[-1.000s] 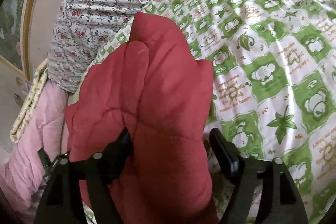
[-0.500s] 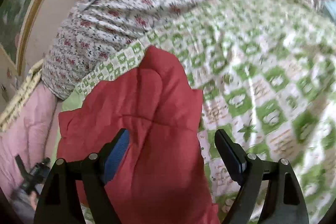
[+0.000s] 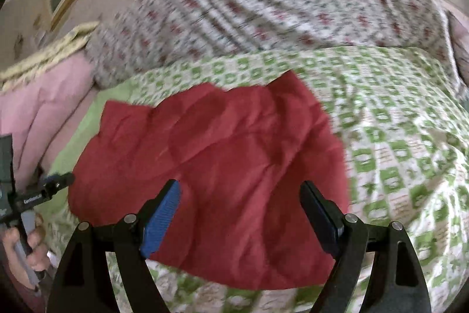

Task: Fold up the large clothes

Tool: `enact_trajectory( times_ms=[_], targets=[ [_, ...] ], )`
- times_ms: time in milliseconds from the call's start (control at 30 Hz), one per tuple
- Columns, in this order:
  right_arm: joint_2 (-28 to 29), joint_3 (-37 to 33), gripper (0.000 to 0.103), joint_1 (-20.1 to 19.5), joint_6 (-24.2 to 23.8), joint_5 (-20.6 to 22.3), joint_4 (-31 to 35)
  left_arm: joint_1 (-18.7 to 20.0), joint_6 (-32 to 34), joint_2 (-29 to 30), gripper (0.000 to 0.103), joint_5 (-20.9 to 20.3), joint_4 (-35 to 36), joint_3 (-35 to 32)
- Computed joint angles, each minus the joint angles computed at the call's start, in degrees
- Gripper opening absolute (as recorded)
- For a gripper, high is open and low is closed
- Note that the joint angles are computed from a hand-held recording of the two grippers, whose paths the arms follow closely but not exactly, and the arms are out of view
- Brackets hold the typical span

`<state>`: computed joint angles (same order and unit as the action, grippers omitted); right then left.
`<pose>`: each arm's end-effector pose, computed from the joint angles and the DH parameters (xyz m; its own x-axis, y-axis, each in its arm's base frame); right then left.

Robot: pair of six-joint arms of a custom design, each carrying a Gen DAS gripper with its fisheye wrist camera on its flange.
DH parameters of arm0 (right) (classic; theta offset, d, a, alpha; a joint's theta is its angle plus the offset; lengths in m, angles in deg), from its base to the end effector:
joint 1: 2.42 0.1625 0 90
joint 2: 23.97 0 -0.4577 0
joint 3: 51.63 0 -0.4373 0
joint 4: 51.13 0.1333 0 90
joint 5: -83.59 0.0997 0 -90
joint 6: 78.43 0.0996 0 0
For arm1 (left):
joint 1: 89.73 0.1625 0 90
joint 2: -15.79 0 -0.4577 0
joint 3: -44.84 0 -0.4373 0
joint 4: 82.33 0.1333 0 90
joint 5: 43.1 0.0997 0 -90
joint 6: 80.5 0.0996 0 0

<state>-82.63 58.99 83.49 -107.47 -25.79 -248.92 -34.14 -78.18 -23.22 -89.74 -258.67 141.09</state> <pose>0.0543 -0.6468 0.2387 -0.8250 0.0263 0.5646 -0.4122 0.6554 -0.6329 -0.2374 -0.7035 0.0681 -0.7679 0.1645 -0.6191 0.5253 0.7148 -0.4617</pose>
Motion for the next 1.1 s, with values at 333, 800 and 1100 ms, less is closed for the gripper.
enact_trajectory(
  times_ms=[333,800,1100],
  targets=[
    [5.57,-4.41,0.085,1.82,-2.17,-3.02,4.39,1.47,-1.23,3.19,0.092,-0.18,6.21,-3.67],
    [12.41,-15.78,0.09,1.71,-1.11,-9.86,8.03,3.46,-2.25,8.18,0.096,3.27,7.6,-11.67],
    [13.86,-19.69,0.092,1.26,0.07,-10.63,10.72,4.31,-1.1,11.33,0.098,4.9,9.65,-17.42]
  ],
)
